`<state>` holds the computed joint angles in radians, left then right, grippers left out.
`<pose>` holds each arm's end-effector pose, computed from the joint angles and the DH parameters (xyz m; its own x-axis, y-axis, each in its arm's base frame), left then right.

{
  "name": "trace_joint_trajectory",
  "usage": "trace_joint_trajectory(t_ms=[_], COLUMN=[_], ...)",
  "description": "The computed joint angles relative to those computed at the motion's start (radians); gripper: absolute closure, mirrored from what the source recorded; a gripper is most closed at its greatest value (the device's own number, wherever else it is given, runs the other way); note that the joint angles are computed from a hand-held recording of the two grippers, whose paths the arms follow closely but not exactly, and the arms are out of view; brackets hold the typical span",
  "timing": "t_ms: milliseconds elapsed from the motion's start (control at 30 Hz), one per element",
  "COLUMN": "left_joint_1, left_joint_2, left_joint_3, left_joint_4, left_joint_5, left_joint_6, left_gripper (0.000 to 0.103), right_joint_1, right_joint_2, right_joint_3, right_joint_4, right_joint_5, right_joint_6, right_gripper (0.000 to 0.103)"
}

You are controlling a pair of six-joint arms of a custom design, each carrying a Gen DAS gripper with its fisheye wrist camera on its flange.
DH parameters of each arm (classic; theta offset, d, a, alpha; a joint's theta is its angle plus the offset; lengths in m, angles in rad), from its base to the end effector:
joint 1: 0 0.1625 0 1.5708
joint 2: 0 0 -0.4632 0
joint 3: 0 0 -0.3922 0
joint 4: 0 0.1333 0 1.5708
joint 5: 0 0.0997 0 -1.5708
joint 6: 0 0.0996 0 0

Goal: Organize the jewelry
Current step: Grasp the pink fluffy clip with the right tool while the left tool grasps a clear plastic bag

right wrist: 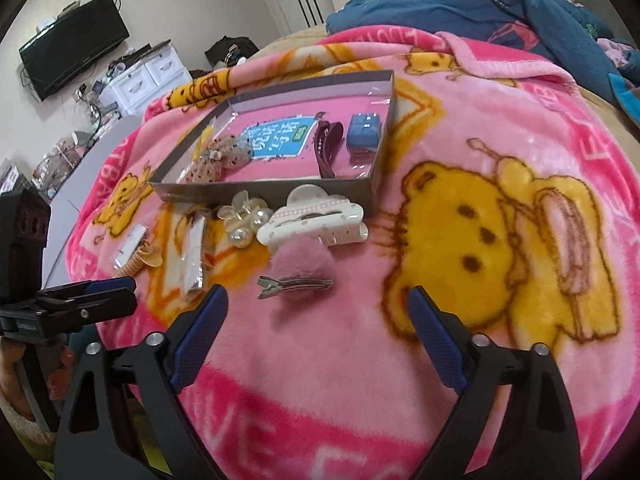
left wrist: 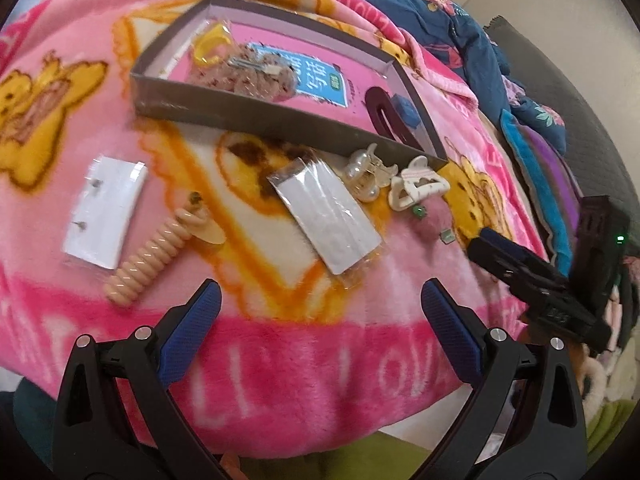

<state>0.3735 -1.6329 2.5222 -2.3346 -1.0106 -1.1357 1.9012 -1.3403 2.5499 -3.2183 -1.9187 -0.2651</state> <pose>-0.2176 -0.2853 0.2240 -0.9419 0.0144 -0.3357 0.1652 0.8899 -0.4253 0.2154 -0.3219 0.2040 -0.8265 -0.3868 0.4091 -0.5288 0.7827 -0.3283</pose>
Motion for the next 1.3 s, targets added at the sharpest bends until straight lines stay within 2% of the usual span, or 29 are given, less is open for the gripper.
trace_joint_trajectory(t_ms=[333, 433, 533, 567, 700, 800, 867, 967, 1100, 1300], left_joint_1=[0.074, 0.099, 0.123, 0.127, 0.131, 0.112, 0.099, 0.084, 0.070, 0.012], left_joint_2=[0.077, 0.115, 0.158, 0.166, 0.205, 0.237, 0.252, 0.242, 0.189, 0.083], left_joint_3=[0.008, -0.002, -0.014, -0.018, -0.042, -0.065, -0.071, -0.058, -0.029, -0.004], left_joint_4=[-0.192, -0.239, -0.278, -0.278, -0.257, -0.179, -0.135, -0.133, -0.176, -0.120], left_joint_5=[-0.045, -0.047, -0.041, -0.036, -0.004, 0.045, 0.077, 0.097, 0.082, 0.107], left_joint_6=[0.071, 0.095, 0.110, 0.111, 0.124, 0.117, 0.110, 0.116, 0.127, 0.077], left_gripper=[0.016, 0.016, 0.016, 0.016, 0.020, 0.038, 0.055, 0.064, 0.069, 0.069], right_joint_1=[-0.035, -0.043, -0.060, -0.068, -0.076, -0.086, -0.094, -0.097, -0.079, -0.019], right_joint_2=[0.092, 0.106, 0.100, 0.091, 0.061, 0.024, -0.002, -0.036, -0.062, -0.075], right_joint_3=[-0.023, -0.028, -0.031, -0.032, -0.018, -0.005, 0.001, 0.008, 0.010, -0.001], right_joint_4=[-0.045, -0.061, -0.048, -0.028, -0.020, -0.010, 0.005, 0.017, 0.027, 0.038], right_joint_5=[0.040, 0.054, 0.091, 0.109, 0.119, 0.129, 0.137, 0.139, 0.141, 0.137], right_joint_6=[-0.039, -0.046, -0.062, -0.066, -0.068, -0.058, -0.048, -0.036, -0.022, -0.008], right_gripper=[0.027, 0.039, 0.057, 0.059, 0.059, 0.059, 0.059, 0.059, 0.059, 0.060])
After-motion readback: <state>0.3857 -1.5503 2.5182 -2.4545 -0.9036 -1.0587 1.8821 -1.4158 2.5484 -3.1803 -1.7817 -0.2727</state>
